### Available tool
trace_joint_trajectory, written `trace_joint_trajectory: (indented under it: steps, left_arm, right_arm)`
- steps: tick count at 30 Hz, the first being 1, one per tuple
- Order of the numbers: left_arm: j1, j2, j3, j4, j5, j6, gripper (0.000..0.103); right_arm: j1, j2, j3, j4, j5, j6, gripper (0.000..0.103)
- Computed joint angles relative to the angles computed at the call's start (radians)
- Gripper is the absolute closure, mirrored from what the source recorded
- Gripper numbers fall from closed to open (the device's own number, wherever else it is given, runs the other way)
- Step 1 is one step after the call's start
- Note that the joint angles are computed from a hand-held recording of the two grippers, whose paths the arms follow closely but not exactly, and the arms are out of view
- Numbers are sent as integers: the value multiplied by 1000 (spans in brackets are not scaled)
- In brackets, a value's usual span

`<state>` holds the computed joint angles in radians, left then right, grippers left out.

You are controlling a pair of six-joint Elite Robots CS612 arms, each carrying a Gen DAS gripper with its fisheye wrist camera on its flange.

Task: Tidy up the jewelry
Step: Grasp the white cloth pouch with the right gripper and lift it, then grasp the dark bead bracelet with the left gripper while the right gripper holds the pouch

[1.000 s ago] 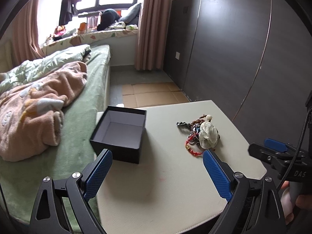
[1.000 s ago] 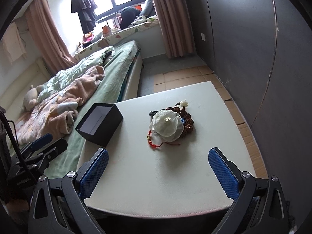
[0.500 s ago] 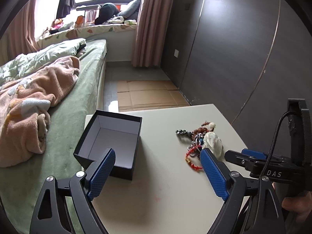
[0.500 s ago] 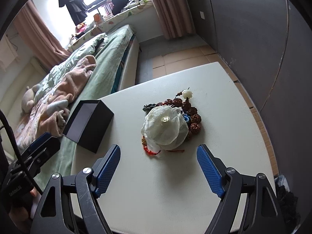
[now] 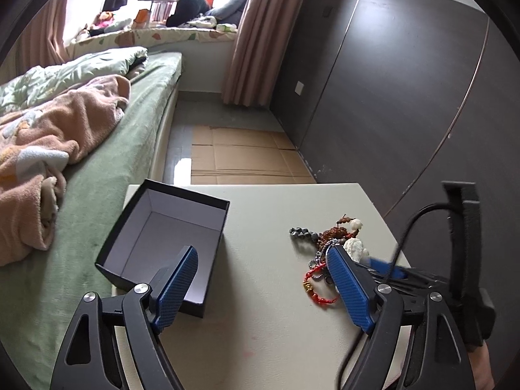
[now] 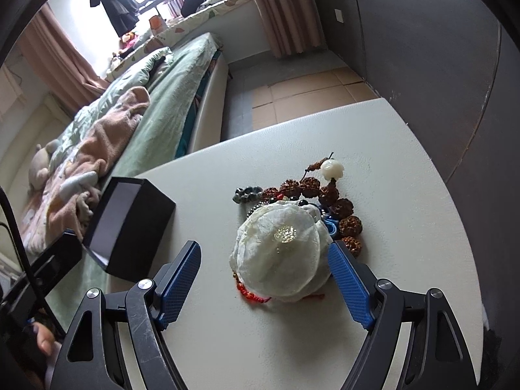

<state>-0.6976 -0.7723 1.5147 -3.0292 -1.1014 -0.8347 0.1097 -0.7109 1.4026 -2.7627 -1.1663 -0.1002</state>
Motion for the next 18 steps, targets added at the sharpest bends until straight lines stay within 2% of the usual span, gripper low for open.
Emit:
trace_joint_trajectory:
  steps: [1,2,3,5,10,18]
  left_arm:
    - [0,2,-3,2,3,3,21]
    - [1,4,-7,6,5,4,21]
    - [2,7,-10,7,4,4,21]
    - [5,12,-17,2,-4,0,23]
    - [8,24,-36,-16,-29,3,30]
    - [12,57,-92,22,-100,10,46]
  right_arm:
    - [3,2,-4,10,-16,-7,69]
    - [5,4,-13,34,-24,-14,83]
    - [0,6,-18,54,5,-10,93]
    - [-11,2,-8,26,40,15,99]
    - [-39,-17,23,-54,117,80,99]
    - [-76,-45,74,-169,144,203,99]
